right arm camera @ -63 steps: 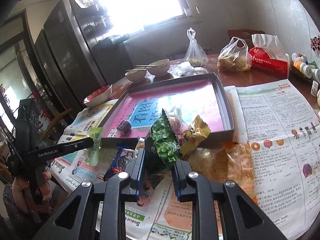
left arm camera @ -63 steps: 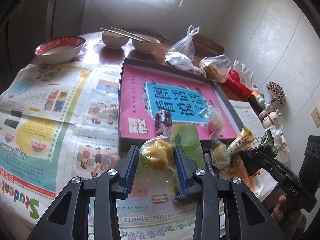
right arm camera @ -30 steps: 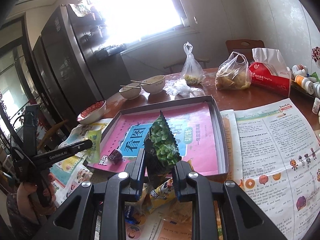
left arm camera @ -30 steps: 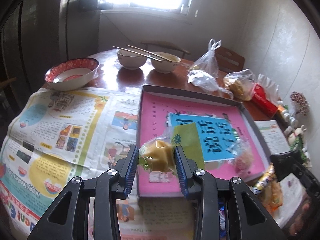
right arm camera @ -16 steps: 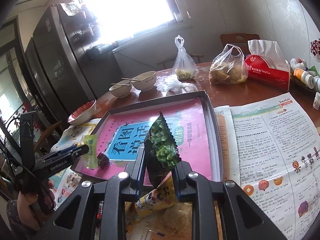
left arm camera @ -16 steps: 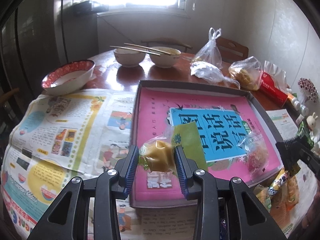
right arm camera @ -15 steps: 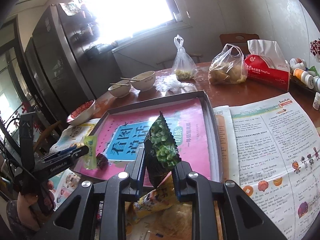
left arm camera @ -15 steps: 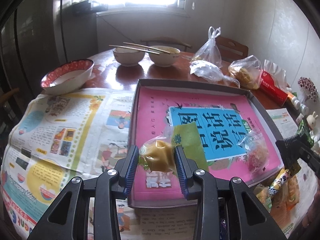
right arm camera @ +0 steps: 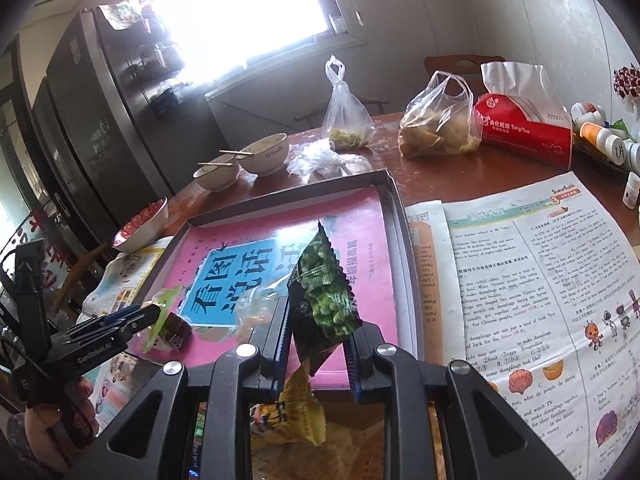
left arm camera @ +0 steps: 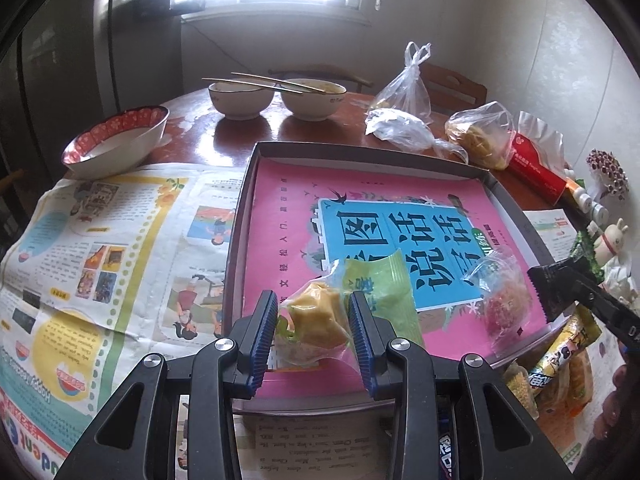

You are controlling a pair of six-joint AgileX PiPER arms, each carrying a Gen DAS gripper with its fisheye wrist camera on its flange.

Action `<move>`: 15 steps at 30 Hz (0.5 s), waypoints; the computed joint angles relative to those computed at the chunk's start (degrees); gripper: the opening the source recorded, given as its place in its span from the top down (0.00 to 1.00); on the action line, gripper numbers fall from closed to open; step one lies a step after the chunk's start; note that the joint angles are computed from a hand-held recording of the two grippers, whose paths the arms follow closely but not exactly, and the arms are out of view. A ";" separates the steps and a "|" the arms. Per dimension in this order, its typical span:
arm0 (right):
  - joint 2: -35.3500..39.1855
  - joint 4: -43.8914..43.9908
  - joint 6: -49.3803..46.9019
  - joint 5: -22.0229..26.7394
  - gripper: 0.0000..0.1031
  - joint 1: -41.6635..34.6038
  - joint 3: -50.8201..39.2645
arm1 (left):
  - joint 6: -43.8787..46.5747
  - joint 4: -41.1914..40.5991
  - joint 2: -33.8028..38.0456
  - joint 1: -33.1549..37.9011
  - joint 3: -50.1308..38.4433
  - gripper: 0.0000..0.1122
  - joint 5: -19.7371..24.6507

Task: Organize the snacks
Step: 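Lift both snacks and carry them over the pink-lined tray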

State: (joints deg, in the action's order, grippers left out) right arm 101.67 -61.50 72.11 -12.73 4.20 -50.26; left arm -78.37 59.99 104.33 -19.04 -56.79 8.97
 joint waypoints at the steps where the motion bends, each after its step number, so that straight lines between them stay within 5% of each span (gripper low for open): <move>1: 0.38 -1.02 0.95 -0.03 0.76 -0.04 -0.28 | 0.13 -0.09 0.02 0.06 0.02 0.66 -0.27; 15: 3.50 -18.53 18.06 -0.17 0.76 0.31 -3.40 | 2.37 -2.45 0.08 0.55 0.08 0.66 -1.59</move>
State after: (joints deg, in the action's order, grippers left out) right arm 105.17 -80.02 90.17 -12.91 4.51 -53.66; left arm -76.00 57.54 104.41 -18.49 -56.71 7.38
